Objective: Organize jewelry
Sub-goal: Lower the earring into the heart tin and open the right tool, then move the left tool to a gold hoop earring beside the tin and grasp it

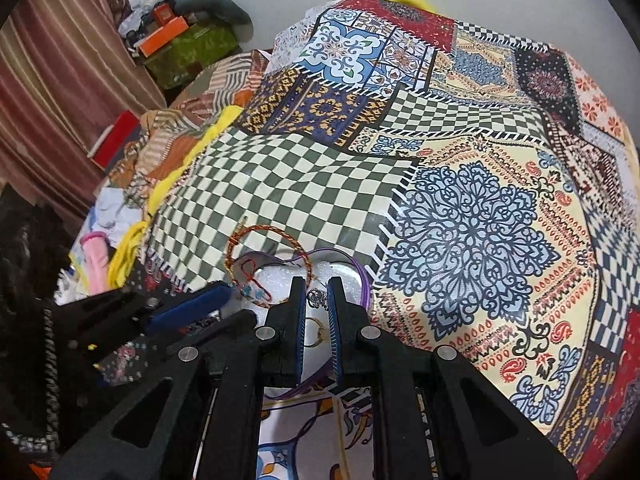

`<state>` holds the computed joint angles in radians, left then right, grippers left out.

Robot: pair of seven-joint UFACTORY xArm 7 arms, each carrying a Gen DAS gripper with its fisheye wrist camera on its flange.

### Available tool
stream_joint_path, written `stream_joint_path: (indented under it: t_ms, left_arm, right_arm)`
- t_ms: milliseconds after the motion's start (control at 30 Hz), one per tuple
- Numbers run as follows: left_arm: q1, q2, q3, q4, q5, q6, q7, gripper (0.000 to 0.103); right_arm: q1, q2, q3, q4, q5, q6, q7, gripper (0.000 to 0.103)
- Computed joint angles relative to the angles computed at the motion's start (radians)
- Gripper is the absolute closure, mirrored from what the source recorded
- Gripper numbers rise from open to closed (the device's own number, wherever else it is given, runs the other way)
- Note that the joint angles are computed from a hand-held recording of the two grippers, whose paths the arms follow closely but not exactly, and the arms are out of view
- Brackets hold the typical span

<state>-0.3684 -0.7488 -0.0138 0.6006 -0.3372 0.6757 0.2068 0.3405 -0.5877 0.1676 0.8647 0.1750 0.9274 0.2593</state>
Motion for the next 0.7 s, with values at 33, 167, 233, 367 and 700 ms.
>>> stream_joint_path:
  t_ms: [33,167,233,367,700]
  left_arm:
    - [0.001,-0.003,-0.002,0.001,0.005,0.004,0.0,0.083]
    - [0.009,-0.021,-0.009,0.0,0.018,0.017,-0.008,0.083]
    - [0.013,-0.037,-0.008,-0.001,0.024,0.024,-0.012,0.082]
    - [0.026,-0.069,-0.006,0.0,0.037,0.039,-0.023,0.081]
    - [0.062,-0.183,0.0,0.006,0.078,0.117,-0.042,0.072]
  right_arm:
    - [-0.001,0.001,0.003,0.002,-0.006,0.004,0.0,0.092]
    - [-0.005,-0.009,0.008,0.005,-0.021,0.008,0.004,0.089]
    - [-0.006,-0.023,0.008,0.004,-0.023,0.006,0.005,0.081]
    - [-0.015,-0.06,0.021,-0.001,-0.046,0.0,0.022,0.078]
    - [-0.039,-0.204,0.038,-0.017,-0.102,0.043,0.042,0.078]
